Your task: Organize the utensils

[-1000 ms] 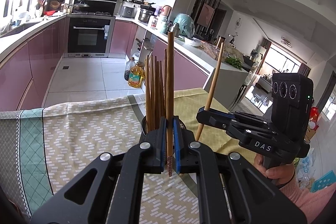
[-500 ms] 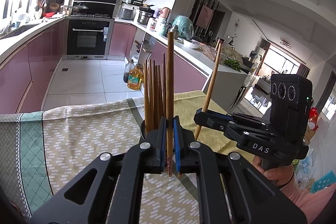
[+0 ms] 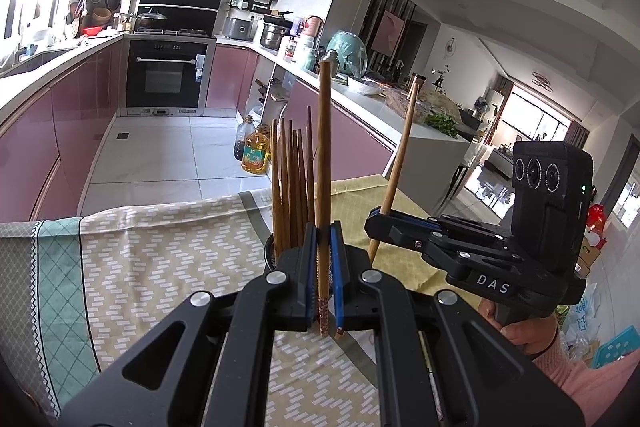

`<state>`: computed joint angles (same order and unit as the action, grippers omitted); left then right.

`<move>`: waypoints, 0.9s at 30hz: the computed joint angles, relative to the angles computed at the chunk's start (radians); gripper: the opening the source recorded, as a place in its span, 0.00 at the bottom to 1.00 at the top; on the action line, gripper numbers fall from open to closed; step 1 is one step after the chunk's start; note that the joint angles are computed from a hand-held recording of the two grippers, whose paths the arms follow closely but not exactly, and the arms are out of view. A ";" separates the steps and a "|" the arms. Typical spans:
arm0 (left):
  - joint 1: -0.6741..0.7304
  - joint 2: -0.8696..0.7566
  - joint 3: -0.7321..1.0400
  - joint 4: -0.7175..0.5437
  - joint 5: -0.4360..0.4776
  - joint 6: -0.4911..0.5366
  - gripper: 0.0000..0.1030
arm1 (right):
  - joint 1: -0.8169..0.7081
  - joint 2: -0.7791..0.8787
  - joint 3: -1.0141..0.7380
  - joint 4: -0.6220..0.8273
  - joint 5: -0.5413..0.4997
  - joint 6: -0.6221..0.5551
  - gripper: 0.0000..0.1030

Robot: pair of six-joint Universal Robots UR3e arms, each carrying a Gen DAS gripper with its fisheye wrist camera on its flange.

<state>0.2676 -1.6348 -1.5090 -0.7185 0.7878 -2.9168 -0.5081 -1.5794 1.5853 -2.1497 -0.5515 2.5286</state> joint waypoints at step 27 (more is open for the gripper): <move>-0.013 -0.016 0.031 0.009 0.009 -0.015 0.07 | 0.006 0.034 -0.045 -0.011 0.010 0.014 0.05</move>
